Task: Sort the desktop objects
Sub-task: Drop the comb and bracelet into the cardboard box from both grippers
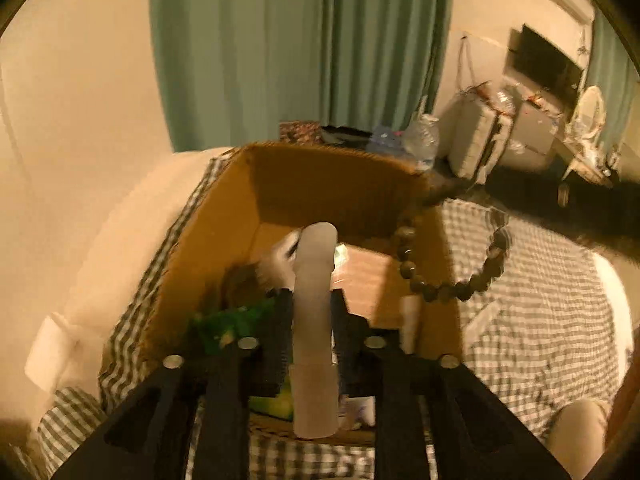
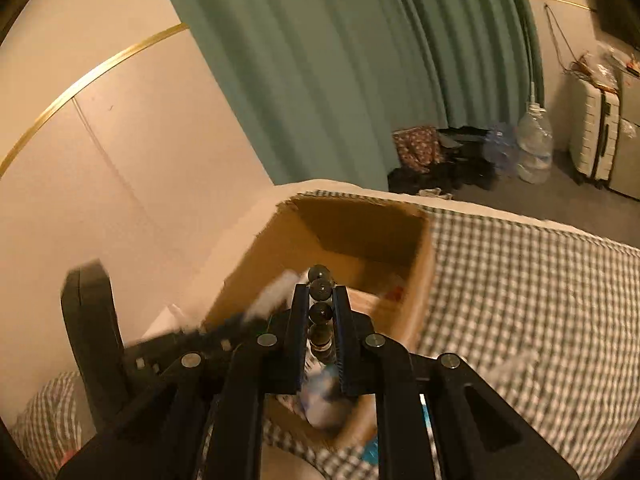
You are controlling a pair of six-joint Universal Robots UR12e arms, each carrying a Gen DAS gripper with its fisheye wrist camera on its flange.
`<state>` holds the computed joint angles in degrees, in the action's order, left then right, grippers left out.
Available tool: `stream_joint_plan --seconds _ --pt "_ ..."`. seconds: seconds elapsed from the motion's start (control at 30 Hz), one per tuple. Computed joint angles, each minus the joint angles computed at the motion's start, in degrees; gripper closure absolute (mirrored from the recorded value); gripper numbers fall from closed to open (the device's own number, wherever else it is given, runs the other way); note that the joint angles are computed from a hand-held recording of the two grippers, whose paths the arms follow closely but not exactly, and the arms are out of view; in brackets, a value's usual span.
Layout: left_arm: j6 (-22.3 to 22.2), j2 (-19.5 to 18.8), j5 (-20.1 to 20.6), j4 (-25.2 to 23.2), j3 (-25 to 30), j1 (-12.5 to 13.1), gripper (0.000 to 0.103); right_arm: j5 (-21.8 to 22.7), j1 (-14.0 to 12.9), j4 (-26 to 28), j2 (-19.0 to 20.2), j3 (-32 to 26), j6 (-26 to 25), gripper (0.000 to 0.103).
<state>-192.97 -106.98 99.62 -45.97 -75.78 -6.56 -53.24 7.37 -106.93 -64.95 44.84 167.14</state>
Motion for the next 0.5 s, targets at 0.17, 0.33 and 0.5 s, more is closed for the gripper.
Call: stream_joint_plan --seconds 0.17,0.33,0.5 --pt "1.3 0.3 1.5 2.3 -1.4 -0.7 0.017 -1.1 0.1 -3.9 0.1 0.4 4.6 0.032" --pt "0.4 0.0 -0.5 2.1 -0.7 -2.1 0.013 -2.7 -1.9 -4.2 -0.4 1.6 8.2 0.032" --pt "1.7 -1.3 -7.0 4.9 0.3 -5.2 0.006 -5.6 -5.3 -7.2 -4.0 8.1 11.3 0.032"
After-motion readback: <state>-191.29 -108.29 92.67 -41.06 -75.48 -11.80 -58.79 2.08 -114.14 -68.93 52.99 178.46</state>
